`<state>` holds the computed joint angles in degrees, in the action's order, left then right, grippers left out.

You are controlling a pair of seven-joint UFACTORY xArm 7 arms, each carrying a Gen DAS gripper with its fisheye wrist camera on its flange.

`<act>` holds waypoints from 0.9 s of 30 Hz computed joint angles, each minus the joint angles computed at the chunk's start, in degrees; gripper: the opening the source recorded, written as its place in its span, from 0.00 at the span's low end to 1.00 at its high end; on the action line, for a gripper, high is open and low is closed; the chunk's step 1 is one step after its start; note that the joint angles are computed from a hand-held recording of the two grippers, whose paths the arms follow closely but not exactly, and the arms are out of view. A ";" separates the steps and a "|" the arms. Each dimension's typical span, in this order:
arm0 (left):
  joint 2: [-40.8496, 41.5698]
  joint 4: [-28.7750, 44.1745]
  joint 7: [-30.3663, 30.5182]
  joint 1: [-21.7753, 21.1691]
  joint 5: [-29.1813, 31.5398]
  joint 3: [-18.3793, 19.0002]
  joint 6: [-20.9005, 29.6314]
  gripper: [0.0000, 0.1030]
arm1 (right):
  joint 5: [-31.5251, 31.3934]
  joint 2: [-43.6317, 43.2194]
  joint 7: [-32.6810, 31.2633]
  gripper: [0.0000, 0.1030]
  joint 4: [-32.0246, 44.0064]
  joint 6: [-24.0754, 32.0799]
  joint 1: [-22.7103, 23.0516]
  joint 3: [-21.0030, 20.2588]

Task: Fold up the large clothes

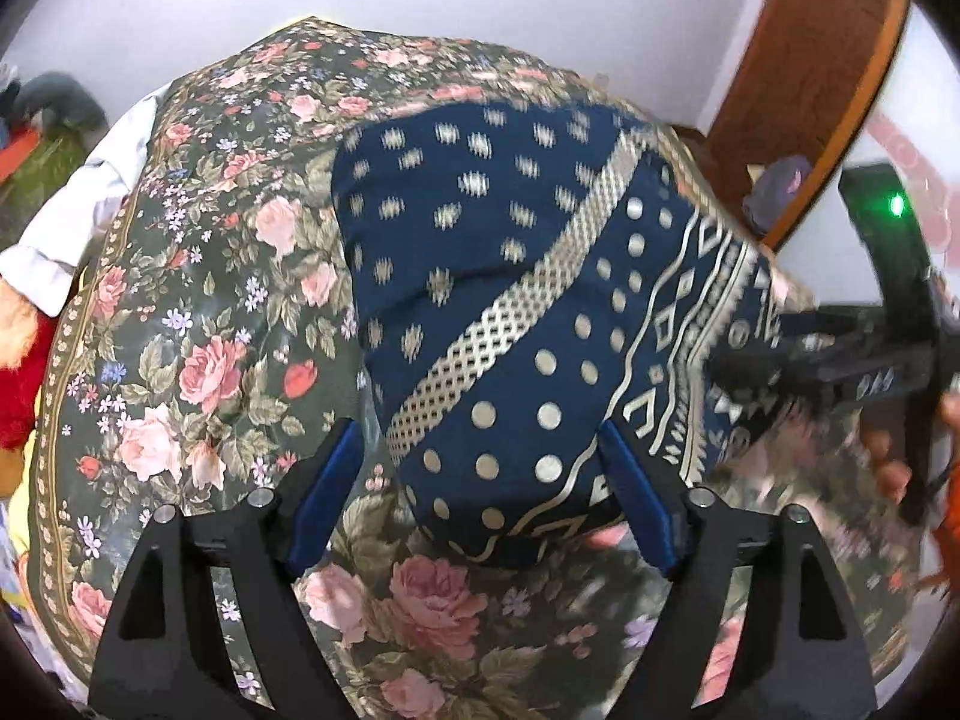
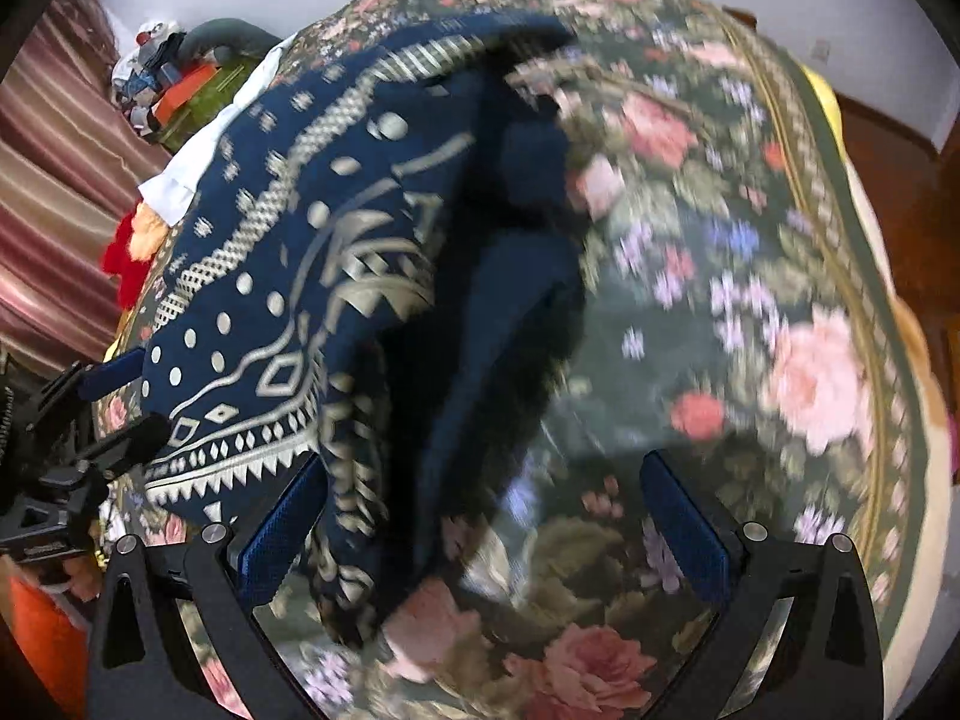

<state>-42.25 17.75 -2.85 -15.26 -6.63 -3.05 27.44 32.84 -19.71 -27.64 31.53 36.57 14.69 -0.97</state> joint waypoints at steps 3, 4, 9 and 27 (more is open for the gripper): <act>-1.42 -2.23 1.99 -0.93 0.31 0.75 0.24 0.80 | 0.05 -0.95 -1.37 1.00 -0.99 1.70 -0.60 -1.13; -2.49 -2.77 2.74 -1.37 -0.32 1.82 0.98 0.81 | -0.28 -1.39 -1.60 1.00 -1.11 2.18 -0.88 -1.20; -7.00 -2.09 4.76 0.72 -0.22 2.54 7.83 0.81 | -1.41 -4.99 -2.61 1.00 -0.81 3.30 -0.98 -1.31; 21.18 16.26 25.52 -9.54 -34.25 22.65 6.64 0.81 | 17.31 19.32 -10.55 1.00 18.49 9.53 -3.27 1.82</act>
